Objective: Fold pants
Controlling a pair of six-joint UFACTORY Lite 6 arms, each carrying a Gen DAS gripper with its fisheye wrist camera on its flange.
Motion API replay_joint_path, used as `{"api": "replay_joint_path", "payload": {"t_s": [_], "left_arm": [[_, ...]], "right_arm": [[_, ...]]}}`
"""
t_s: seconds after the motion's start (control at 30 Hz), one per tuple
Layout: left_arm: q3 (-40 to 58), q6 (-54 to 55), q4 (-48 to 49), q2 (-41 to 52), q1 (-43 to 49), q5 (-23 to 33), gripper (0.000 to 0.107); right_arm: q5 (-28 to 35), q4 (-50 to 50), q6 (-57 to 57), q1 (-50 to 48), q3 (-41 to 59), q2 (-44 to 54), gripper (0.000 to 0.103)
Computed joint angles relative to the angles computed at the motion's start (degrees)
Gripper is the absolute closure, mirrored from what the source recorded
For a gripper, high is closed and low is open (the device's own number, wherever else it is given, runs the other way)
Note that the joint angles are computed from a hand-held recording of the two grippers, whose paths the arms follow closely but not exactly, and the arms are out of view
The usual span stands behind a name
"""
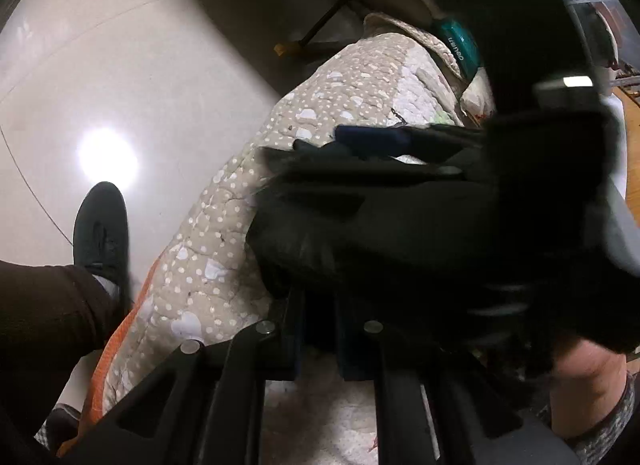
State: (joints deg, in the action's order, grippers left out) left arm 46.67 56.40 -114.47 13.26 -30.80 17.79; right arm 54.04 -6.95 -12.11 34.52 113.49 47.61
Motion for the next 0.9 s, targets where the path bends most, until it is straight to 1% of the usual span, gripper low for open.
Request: {"api": "replay_joint_path", "payload": {"t_s": [0.03,0.07,0.1,0.13,0.2,0.23,0.27,0.3,0.4,0.5,0.57,0.7,0.77,0.8,0.83,0.87,0.9], "left_arm": [[0.0,-0.1,0.2,-0.3,-0.1,-0.2,0.096],[0.0,0.4,-0.2,-0.8,-0.3,-0.3,0.096],[0.0,0.9,-0.6,-1.3,-0.4,-0.4,0.096],[0.2,1.0,-0.7,-1.8,-0.7,-0.3,0.096],[0.7,1.1,-1.2,-2.8,-1.1,1.5,0.096],[1.4,1.2,-1.2,-3.4,-1.9,1.2,0.096],[3.2,-0.9,1.3,-4.1,-3.5,-0.5,0.096],[5.2,-5.3,5.9,-4.0,-4.4,-1.4,0.096],[13.1,-23.3,23.9,-1.7,-8.4,-4.1,0.096],[24.5,-40.9,41.9,5.2,-13.1,-5.7,0.096],[34.9,-51.0,53.9,12.5,-16.7,-6.0,0.096],[58.0,-71.8,77.9,28.4,-21.4,0.4,0.096],[70.0,-81.9,89.5,36.5,-24.4,4.4,0.094],[76.0,-84.8,92.6,40.2,-25.2,7.4,0.093],[81.9,-85.7,93.4,43.8,-25.9,11.0,0.093],[85.5,-84.2,92.4,45.7,-26.5,13.9,0.091],[86.7,-83.3,92.0,46.0,-26.5,15.5,0.089]], "right_arm": [[0.4,-2.9,2.2,0.4,0.3,0.6,0.069],[0.2,-3.5,3.0,0.1,-0.2,0.1,0.070],[0.2,-1.6,2.3,-0.7,-0.2,-0.6,0.078],[0.1,-0.7,2.5,-1.4,-1.5,-2.4,0.081],[-1.7,0.4,2.3,-2.6,-6.0,-7.6,0.081],[-2.4,1.3,1.9,-3.4,-7.8,-10.0,0.082],[-2.9,2.2,1.6,-4.3,-9.2,-12.0,0.082],[-3.5,3.3,1.2,-5.4,-10.8,-14.4,0.082],[-5.7,6.3,-0.8,-10.0,-16.8,-22.0,0.082],[-6.1,11.0,-5.1,-17.7,-20.2,-27.3,0.082],[-6.9,15.1,-8.6,-24.0,-24.1,-31.3,0.082],[-7.6,25.1,-18.9,-39.1,-32.1,-37.9,0.081],[-7.9,29.5,-24.3,-46.7,-34.8,-38.3,0.080],[-8.1,31.5,-26.8,-51.0,-36.2,-37.8,0.076],[-8.4,31.8,-27.7,-53.9,-37.1,-37.2,0.070],[-9.2,31.8,-28.6,-56.7,-37.9,-36.8,0.067],[-11.5,30.5,-28.5,-59.8,-39.2,-36.4,0.060]]}}
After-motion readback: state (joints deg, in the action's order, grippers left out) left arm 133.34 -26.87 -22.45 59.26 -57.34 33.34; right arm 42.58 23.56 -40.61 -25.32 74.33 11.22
